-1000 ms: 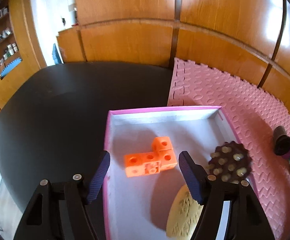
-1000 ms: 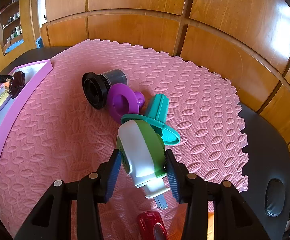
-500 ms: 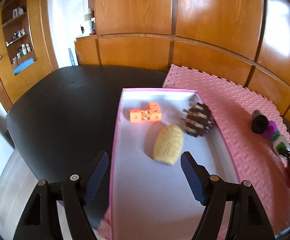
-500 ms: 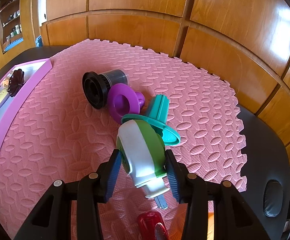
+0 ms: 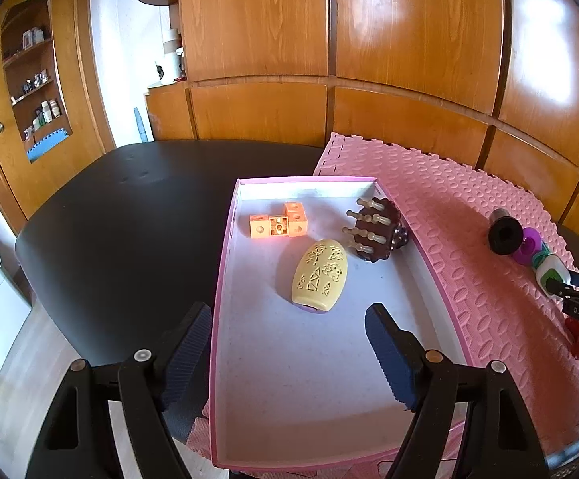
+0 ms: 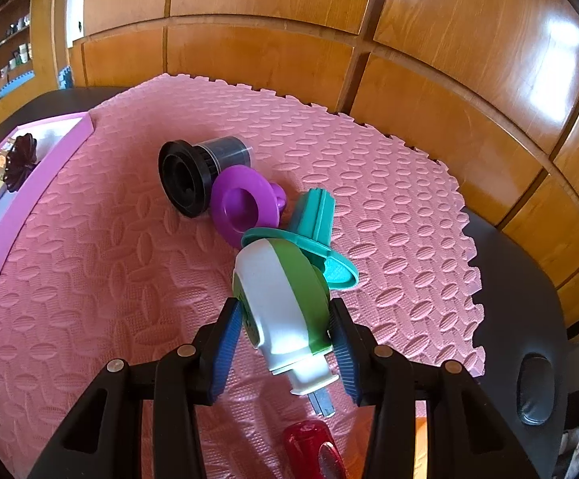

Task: Organize rigid objects
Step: 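Carry the green-white spray bottle into the tray with the right gripper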

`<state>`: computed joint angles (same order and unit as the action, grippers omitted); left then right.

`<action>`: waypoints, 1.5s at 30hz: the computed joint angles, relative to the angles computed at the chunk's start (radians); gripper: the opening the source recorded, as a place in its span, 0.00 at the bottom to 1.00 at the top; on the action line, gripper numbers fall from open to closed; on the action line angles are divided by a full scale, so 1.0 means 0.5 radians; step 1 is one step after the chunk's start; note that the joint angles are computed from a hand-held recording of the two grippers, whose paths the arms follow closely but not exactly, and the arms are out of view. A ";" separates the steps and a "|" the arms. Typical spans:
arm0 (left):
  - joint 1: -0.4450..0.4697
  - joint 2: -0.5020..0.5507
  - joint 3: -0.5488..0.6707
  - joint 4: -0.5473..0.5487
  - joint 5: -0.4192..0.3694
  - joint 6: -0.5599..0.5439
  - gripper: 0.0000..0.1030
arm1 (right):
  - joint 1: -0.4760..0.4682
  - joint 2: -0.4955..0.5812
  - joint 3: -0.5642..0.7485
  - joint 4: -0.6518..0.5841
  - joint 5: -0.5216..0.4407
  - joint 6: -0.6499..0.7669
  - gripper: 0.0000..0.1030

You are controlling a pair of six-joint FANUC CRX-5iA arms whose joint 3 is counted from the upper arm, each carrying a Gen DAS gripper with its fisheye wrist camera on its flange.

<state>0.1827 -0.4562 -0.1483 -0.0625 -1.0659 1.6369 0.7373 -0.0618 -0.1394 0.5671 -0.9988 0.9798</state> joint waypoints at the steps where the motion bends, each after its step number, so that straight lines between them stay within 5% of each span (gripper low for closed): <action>1: 0.005 -0.004 -0.004 0.005 0.002 -0.003 0.78 | 0.008 0.011 0.015 0.007 -0.031 -0.025 0.43; 22: 0.336 -0.162 -0.200 0.277 0.051 -0.188 0.78 | 0.231 0.005 0.366 -0.449 0.043 -0.003 0.40; 34: 0.709 -0.281 -0.321 0.426 0.018 -0.287 0.78 | 0.411 0.512 1.066 -1.064 0.022 0.294 0.40; 45: 0.916 -0.309 -0.412 0.544 -0.015 -0.392 0.78 | 0.515 1.003 1.601 -1.069 -0.285 0.032 0.40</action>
<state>0.6405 -0.6109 -0.3546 0.2092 -1.0735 1.4407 0.9949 0.4396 0.6612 0.0326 -1.1414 0.9957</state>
